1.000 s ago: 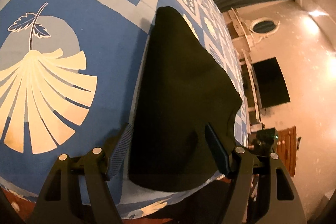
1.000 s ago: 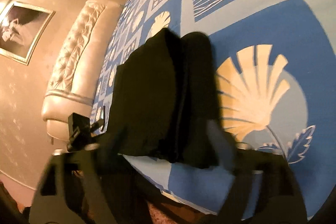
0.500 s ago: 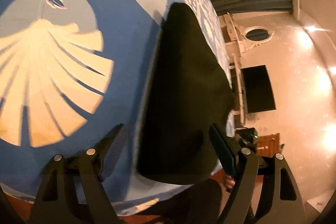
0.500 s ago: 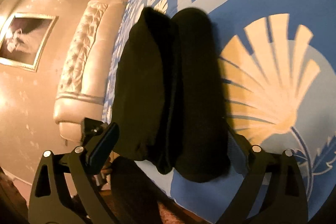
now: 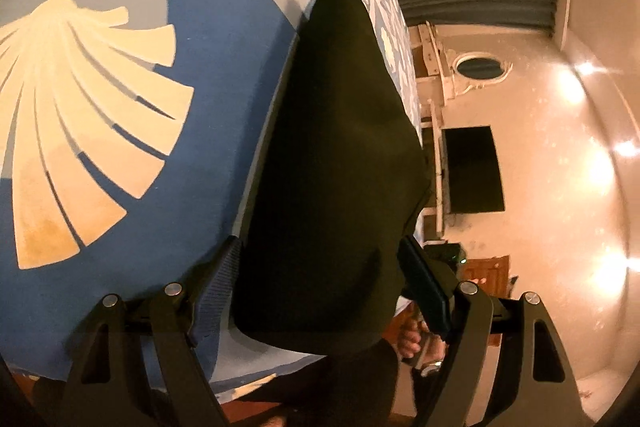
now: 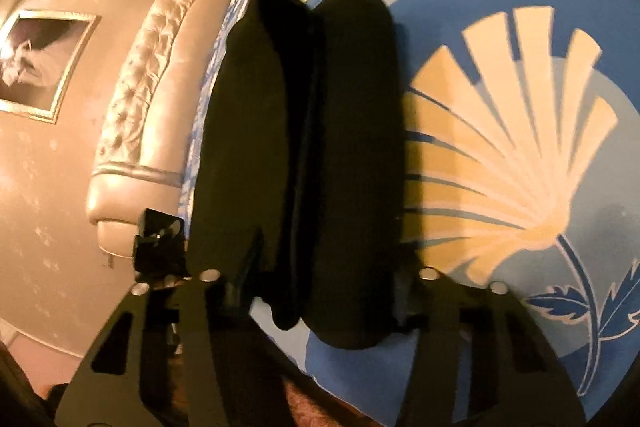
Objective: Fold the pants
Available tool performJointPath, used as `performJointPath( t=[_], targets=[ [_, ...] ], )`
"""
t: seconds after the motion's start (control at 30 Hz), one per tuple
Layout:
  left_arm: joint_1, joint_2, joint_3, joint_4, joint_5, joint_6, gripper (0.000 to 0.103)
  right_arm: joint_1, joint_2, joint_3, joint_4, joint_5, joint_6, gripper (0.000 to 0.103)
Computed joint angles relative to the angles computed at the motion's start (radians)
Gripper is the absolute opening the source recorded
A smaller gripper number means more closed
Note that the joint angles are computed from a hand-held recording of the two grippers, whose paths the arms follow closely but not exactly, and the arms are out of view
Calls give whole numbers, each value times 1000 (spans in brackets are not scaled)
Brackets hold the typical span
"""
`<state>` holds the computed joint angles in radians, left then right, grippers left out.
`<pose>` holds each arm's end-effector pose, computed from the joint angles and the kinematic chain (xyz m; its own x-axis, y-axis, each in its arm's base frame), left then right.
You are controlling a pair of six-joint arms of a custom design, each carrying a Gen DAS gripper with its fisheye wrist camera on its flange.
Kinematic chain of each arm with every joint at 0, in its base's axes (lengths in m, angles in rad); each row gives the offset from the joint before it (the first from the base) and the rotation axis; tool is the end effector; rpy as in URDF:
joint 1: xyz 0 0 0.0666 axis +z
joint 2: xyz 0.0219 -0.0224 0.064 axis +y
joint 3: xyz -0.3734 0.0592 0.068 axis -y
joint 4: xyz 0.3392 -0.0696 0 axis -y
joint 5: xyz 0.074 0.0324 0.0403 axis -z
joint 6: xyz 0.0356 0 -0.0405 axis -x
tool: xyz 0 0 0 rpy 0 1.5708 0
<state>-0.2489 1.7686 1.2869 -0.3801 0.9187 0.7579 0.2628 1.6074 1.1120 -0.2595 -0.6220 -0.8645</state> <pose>0.5014 -0.1571 0.2535 -0.9818 -0.1809 -0.0582 -0.0328 0.4631 -0.8857 0.4551 0.1435 0.2693 -0.9018 0.3977 -0.1690 0.1004 0.5732 0.8132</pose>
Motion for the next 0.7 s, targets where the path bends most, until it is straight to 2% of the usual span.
performJointPath(
  t=[0.1, 0.13, 0.17, 0.2, 0.27, 0.47, 0.6, 0.7],
  targets=[
    [-12, 4, 22, -42, -6, -32, 78, 2, -3, -3, 0, 2, 3, 48],
    [-17, 4, 33, -65, -17, -58, 74, 1, -2, -2, 3, 0, 0, 48],
    [-23, 8, 46, -97, -36, -86, 64, 0, 0, -2, 8, -2, -3, 48],
    [-28, 14, 64, -144, -65, -126, 60, -2, -2, -8, 13, -4, -6, 48],
    [-30, 18, 69, -153, -77, -131, 50, -4, -4, -8, 7, -4, 0, 48],
    [-40, 6, 96, -231, -141, -203, 35, 4, -14, -12, 28, -4, -32, 45],
    [-32, -20, 84, -226, -171, -212, 33, 15, -24, -14, 36, -18, -29, 43],
    [-13, -6, 74, -207, -137, -195, 34, 23, -10, 11, -27, 10, 15, 46]
  ],
)
